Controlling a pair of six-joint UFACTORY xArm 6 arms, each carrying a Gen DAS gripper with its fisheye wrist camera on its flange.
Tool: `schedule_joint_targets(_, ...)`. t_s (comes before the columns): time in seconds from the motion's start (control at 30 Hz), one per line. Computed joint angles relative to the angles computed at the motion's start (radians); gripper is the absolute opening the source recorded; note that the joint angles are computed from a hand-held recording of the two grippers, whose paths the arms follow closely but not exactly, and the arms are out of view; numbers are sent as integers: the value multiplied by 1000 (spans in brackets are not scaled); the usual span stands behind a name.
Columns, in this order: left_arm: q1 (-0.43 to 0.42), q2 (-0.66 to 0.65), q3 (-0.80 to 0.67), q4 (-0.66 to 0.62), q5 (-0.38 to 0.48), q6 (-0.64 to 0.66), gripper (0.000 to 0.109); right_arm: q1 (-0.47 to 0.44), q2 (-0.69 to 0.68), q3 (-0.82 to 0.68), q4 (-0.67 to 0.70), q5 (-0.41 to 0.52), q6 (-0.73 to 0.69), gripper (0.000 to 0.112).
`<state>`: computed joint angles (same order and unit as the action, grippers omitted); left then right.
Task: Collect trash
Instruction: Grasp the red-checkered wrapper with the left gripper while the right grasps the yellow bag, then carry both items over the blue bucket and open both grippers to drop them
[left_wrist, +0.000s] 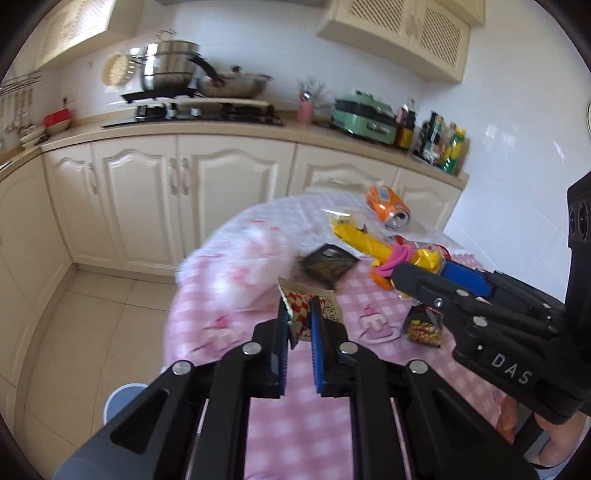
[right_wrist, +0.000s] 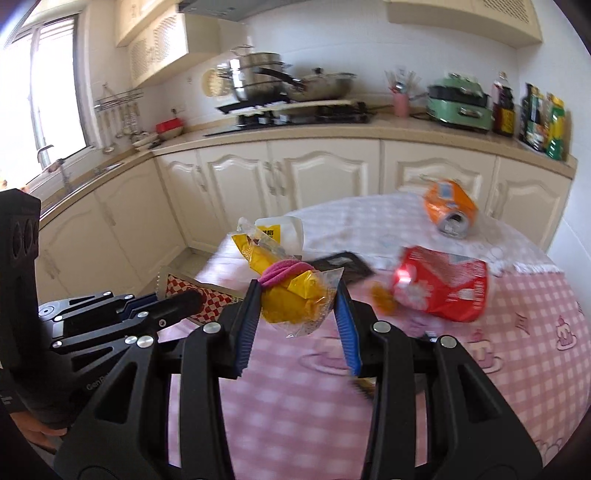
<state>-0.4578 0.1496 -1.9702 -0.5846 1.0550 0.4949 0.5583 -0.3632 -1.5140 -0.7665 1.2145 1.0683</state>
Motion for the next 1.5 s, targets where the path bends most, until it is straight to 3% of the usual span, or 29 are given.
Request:
schedule_joint_targets(0.17, 138, -82, 110, -38, -27, 43, 10, 70, 188, -184, 18, -30, -32, 39)
schedule_joint_targets(0.37, 300, -94, 183, -18, -54, 49, 10, 104, 471, -444, 138, -85, -127, 39)
schedule_joint_targets(0.53, 415, -20, 195, 13, -42, 18, 9, 107, 728, -669, 284, -93, -220, 39)
schedule_joint_targets(0.77, 459, 151, 151, 85, -13, -49, 9, 82, 1020, -928, 449, -29, -306, 39)
schedule_joint_targets(0.87, 455, 211, 124, 104, -6, -65, 9, 57, 1048, -916, 483, -40, -309, 39)
schedule_joint_targets(1.07, 434, 406, -73, 116, 56, -113, 11, 16, 1104, -912, 512, -61, -294, 39)
schedule_joint_targets(1.2, 428, 487, -155, 133, 96, -163, 46, 2, 1085, -829, 524, -100, -271, 39)
schedule_joint_targets(1.5, 441, 518, -139, 163, 85, -203, 53, -13, 1169, -883, 581, -86, -276, 39)
